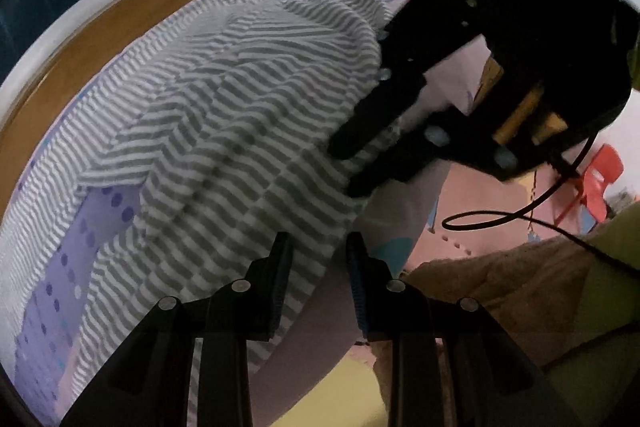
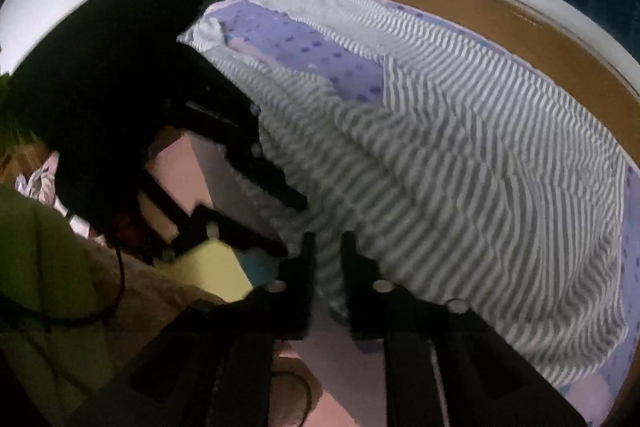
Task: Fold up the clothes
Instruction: 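Grasp the striped garment edge with the right gripper while the left gripper approaches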
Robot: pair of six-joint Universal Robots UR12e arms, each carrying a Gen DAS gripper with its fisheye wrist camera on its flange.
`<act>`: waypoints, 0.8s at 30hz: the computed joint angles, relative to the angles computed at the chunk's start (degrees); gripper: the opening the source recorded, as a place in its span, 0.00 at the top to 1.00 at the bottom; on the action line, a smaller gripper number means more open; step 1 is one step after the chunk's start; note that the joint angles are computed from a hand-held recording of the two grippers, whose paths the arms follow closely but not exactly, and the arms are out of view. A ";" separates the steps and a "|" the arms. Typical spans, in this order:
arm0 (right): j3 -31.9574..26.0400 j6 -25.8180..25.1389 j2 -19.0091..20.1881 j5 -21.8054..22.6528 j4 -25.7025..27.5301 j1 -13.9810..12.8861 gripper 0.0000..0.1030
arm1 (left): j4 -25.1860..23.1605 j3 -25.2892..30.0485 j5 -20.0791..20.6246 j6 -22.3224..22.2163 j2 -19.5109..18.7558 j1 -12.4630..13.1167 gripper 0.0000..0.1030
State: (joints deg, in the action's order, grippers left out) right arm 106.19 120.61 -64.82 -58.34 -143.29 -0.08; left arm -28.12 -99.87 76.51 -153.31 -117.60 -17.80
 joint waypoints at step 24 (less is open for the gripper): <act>-3.07 -15.73 0.25 -0.71 9.92 0.86 0.99 | 2.09 1.25 10.28 -7.85 -0.87 -2.71 0.73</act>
